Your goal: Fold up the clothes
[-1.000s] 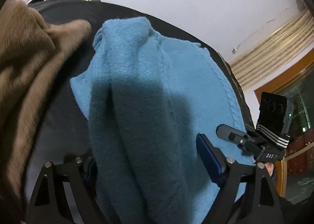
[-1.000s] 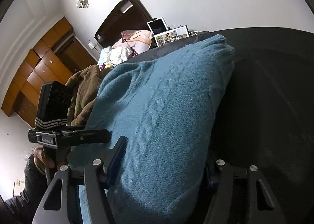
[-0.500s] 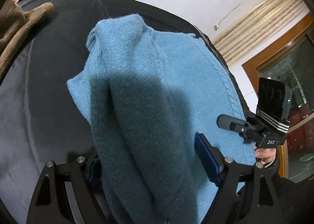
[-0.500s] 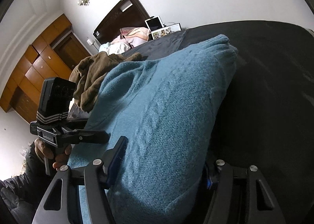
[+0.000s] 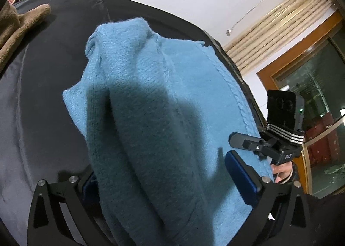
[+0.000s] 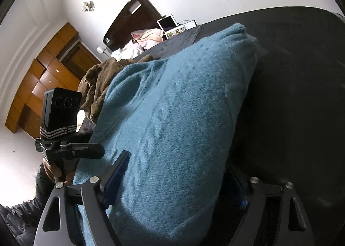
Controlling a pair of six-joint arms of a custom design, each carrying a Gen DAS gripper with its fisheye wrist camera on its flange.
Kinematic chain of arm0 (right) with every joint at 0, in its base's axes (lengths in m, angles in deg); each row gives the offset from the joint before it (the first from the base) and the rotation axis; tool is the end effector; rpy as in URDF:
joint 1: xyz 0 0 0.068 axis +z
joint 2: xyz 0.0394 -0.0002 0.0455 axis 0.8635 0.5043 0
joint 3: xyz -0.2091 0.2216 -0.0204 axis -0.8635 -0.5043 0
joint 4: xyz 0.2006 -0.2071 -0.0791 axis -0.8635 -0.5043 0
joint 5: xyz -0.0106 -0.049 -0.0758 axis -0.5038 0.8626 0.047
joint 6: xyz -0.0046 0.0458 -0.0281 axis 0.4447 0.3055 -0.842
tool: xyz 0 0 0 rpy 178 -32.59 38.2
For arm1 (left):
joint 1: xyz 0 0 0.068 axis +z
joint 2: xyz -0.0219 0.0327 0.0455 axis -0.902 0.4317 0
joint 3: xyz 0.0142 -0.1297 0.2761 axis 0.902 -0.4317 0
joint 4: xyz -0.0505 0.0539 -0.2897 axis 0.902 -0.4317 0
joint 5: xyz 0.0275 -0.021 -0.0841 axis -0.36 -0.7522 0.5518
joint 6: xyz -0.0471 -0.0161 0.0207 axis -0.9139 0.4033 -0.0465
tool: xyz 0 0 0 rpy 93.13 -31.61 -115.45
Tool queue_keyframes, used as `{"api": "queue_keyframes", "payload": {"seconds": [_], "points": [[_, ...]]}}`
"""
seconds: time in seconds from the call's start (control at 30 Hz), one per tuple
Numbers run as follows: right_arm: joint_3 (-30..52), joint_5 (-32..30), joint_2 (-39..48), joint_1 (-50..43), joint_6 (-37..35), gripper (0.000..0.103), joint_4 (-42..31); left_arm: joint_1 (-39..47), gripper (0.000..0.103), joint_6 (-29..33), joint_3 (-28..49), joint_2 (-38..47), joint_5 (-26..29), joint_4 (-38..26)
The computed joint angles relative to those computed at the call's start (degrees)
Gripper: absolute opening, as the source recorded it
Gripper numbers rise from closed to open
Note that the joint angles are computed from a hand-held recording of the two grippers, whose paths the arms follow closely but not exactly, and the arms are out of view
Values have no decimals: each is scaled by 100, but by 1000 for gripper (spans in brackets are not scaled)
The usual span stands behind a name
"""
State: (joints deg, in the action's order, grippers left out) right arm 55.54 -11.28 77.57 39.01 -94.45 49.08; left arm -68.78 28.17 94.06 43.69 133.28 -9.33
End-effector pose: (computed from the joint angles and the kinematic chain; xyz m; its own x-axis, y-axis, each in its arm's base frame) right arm 0.2026 -0.0502 0.1298 -0.8290 0.1457 -0.5399 -0.1972 0.8273 0.5260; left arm 0.3807 -0.0549 0.1279 -0.8211 0.3684 -0.4360 0.5698 0.5758 -0.5863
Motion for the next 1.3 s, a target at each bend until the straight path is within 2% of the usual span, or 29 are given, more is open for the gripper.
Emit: {"api": "queue_keyframes", "payload": {"seconds": [0.13, 0.37, 0.6, 0.67, 0.87, 0.97, 1.03, 1.13, 1.3], "points": [[7, 50, -23, 39, -62, 85, -27, 255, 102, 297, -15, 42, 187, -172], [-205, 242, -265, 277, 83, 94, 313, 249, 102, 366, -278, -66, 274, 209], [-219, 335, -313, 350, 178, 94, 356, 288, 102, 316, -254, -2, 384, 213], [-230, 281, -298, 334, 257, 86, 400, 308, 102, 308, -207, 46, 437, 160], [-334, 220, -529, 313, 328, 72, 531, 431, 102, 308, -99, 100, 380, -110], [-395, 320, -787, 346, 286, 68, 571, 302, 95, -33, -215, -39, 106, 140], [-397, 336, -890, 274, 239, 66, 579, 210, 74, -250, -280, -118, -65, 292], [-300, 221, -879, -15, 101, 63, 513, 170, 63, -482, -157, -14, 92, 243], [-102, 79, -860, -537, -241, 61, 309, -244, 55, -917, -95, -72, -23, 492]]}}
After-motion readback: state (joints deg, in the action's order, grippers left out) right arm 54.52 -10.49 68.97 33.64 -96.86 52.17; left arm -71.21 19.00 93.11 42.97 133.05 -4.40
